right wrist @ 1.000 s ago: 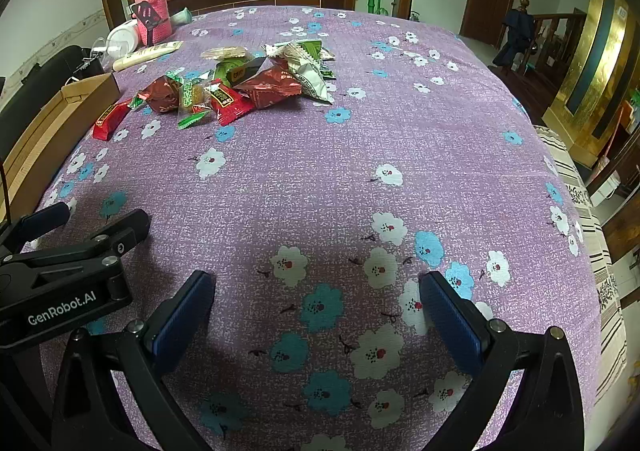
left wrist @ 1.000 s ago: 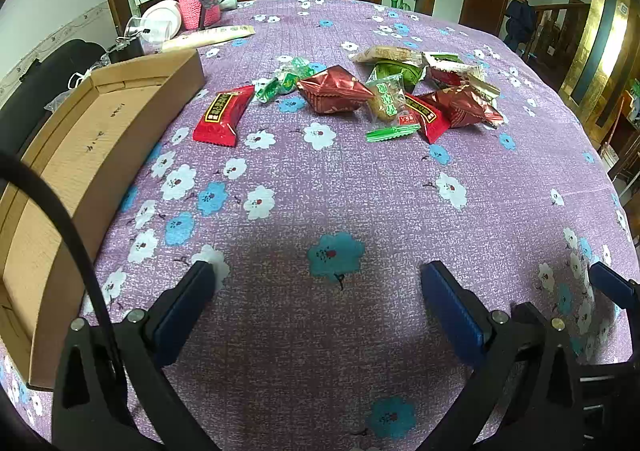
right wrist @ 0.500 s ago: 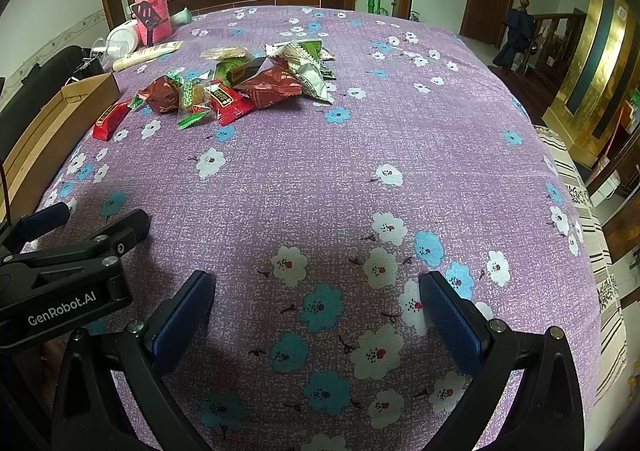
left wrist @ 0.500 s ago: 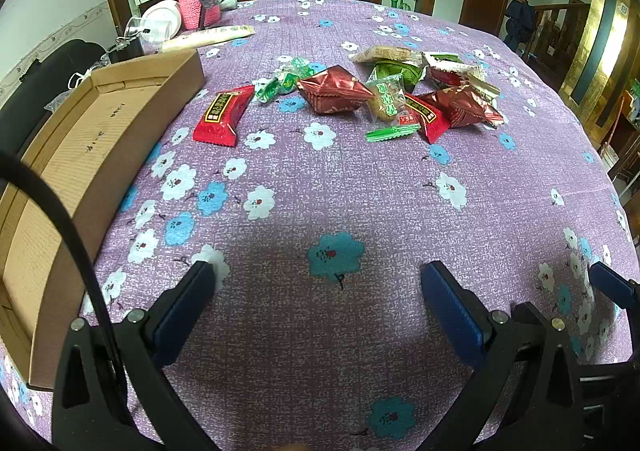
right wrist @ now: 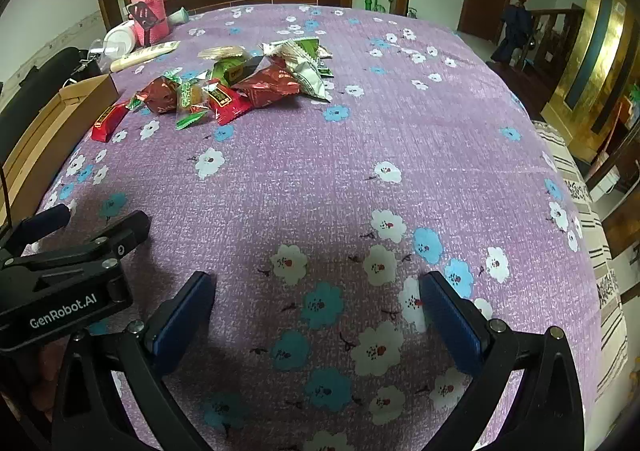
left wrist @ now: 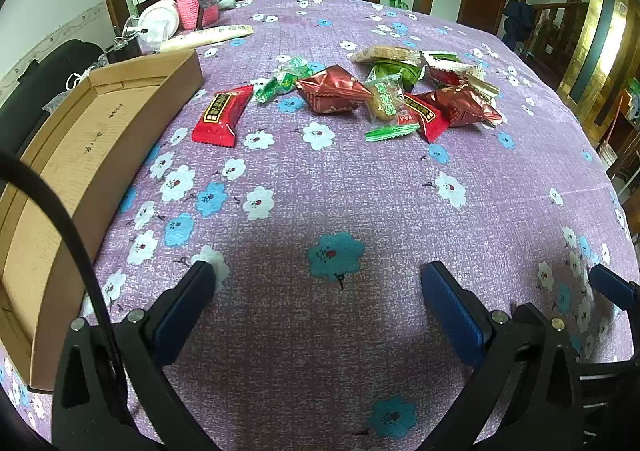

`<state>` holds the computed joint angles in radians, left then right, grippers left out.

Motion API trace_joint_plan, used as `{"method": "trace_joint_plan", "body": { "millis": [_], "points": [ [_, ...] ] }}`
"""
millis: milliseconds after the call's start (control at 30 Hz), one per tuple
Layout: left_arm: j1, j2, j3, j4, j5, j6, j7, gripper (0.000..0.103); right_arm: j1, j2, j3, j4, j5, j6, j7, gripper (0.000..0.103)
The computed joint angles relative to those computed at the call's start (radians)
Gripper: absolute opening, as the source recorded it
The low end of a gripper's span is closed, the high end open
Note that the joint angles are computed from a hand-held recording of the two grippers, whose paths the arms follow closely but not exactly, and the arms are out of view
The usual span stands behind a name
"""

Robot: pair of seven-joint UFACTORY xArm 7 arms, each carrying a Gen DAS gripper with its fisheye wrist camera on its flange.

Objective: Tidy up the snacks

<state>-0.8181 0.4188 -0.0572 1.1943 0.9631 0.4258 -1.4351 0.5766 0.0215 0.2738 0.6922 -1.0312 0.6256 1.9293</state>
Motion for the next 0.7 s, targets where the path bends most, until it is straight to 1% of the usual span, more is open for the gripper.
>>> {"method": "trace_joint_plan", "body": {
  "millis": [100, 200, 367, 433, 533, 600, 667, 700],
  "points": [
    [0.004, 0.002, -0.005, 0.003, -0.015, 0.002, 0.015, 0.103, 0.005, -0.003, 0.004, 0.005, 0.021, 0.016, -0.011, 0.103],
    [0.012, 0.006, -0.006, 0.008, -0.033, -0.005, 0.039, 0.103, 0.008, -0.006, 0.008, 0.013, 0.043, 0.028, -0.045, 0.103],
    [0.026, 0.003, -0.008, 0.008, -0.086, -0.015, 0.088, 0.103, 0.010, -0.011, 0.011, 0.025, 0.066, 0.042, -0.074, 0.103],
    [0.016, 0.004, -0.002, 0.015, -0.086, 0.008, 0.105, 0.103, 0.009, -0.017, 0.011, 0.025, 0.069, 0.041, -0.074, 0.103],
    [0.010, -0.002, -0.002, 0.016, -0.072, 0.030, 0.134, 0.103, -0.007, -0.047, 0.006, 0.005, 0.061, 0.001, -0.053, 0.103],
    [0.015, -0.022, -0.003, 0.009, -0.065, 0.032, 0.144, 0.103, -0.019, -0.056, 0.008, 0.011, 0.073, 0.008, -0.080, 0.103],
    [0.035, -0.043, -0.008, 0.008, -0.072, 0.030, 0.166, 0.103, -0.031, -0.069, 0.009, 0.019, 0.068, 0.031, -0.102, 0.103],
    [0.054, -0.050, -0.016, 0.009, -0.092, 0.023, 0.190, 0.103, -0.043, -0.080, 0.004, 0.018, 0.055, 0.018, -0.106, 0.103]
  ]
}}
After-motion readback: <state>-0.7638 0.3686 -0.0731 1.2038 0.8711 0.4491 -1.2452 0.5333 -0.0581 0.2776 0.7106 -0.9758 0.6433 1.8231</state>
